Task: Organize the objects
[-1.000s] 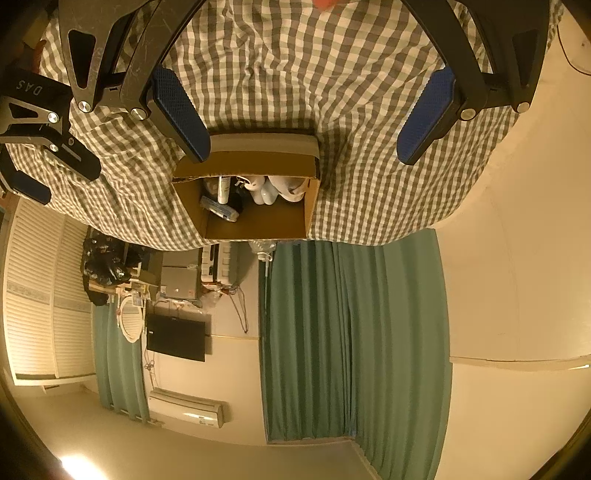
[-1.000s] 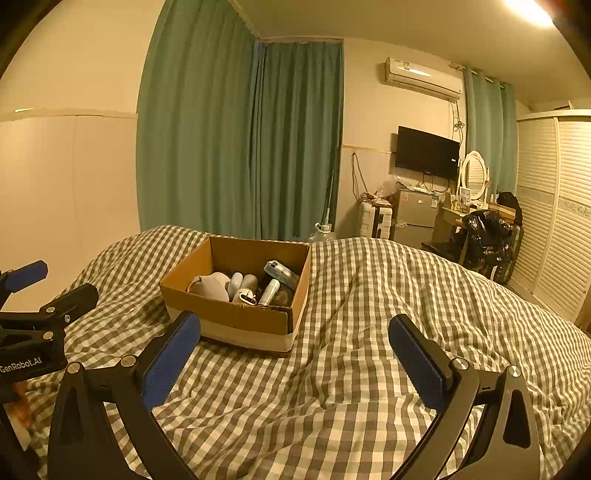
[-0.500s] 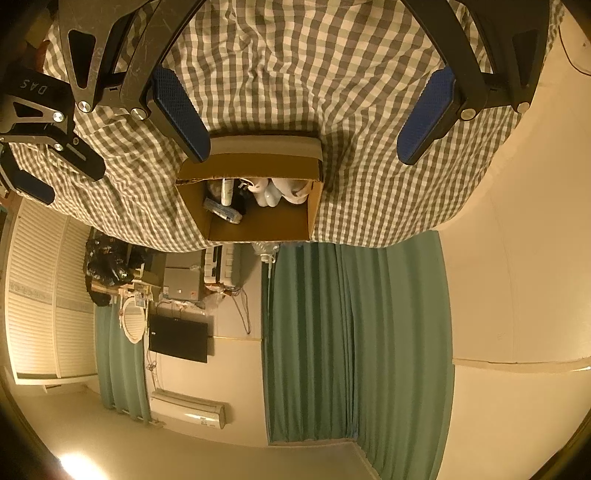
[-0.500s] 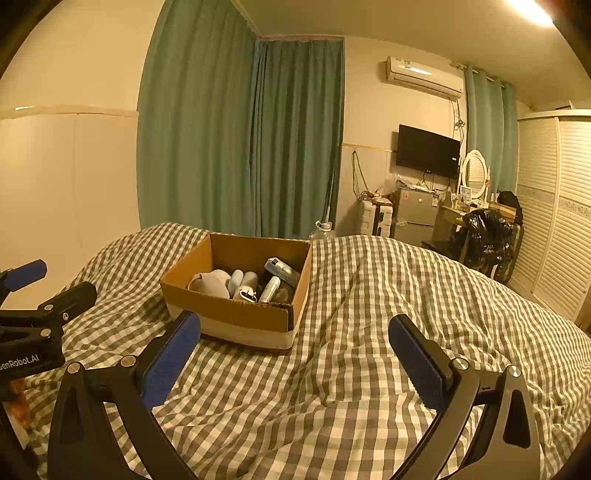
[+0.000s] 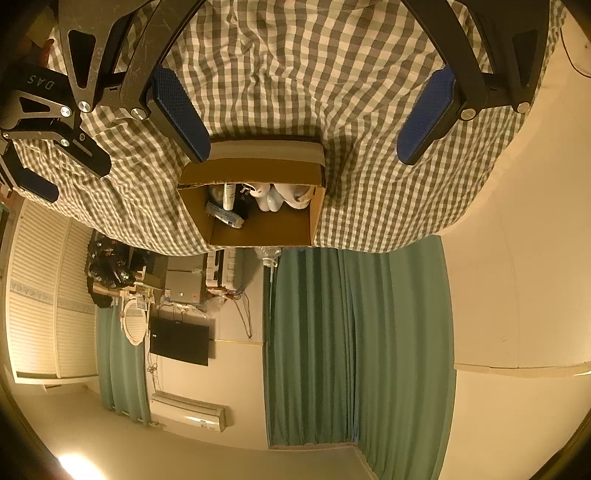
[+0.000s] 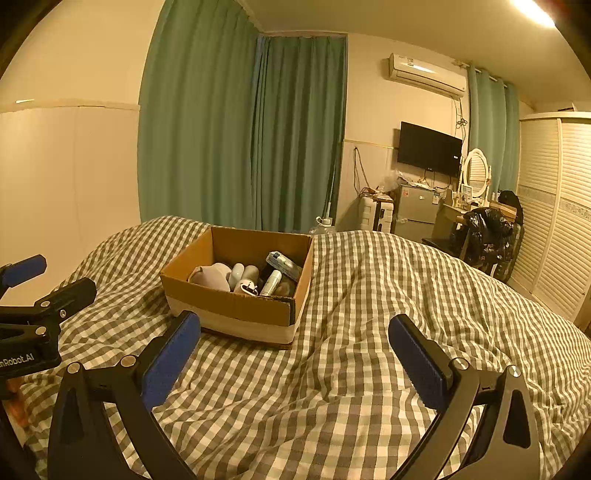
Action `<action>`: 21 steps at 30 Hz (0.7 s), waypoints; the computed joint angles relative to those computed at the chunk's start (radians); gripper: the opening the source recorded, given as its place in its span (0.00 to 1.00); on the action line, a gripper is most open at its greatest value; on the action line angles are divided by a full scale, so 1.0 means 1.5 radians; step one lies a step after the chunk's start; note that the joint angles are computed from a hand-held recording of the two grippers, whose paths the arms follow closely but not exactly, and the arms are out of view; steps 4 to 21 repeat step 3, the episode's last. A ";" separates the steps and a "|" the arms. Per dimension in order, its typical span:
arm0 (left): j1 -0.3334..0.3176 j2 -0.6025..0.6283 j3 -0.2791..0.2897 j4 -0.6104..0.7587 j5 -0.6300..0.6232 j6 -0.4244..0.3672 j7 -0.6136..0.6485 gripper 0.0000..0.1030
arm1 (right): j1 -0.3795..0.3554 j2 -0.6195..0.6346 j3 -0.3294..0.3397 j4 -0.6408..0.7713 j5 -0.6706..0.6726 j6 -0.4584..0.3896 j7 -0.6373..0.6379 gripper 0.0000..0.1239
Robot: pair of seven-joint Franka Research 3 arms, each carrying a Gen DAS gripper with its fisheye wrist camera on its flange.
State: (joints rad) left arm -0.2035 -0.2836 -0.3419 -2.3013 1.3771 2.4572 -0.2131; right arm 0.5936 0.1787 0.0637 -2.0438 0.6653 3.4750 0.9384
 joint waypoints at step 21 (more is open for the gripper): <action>-0.001 0.003 -0.003 0.002 0.005 -0.008 0.000 1.00 | -0.005 0.002 0.004 0.001 -0.007 0.000 0.008 0.83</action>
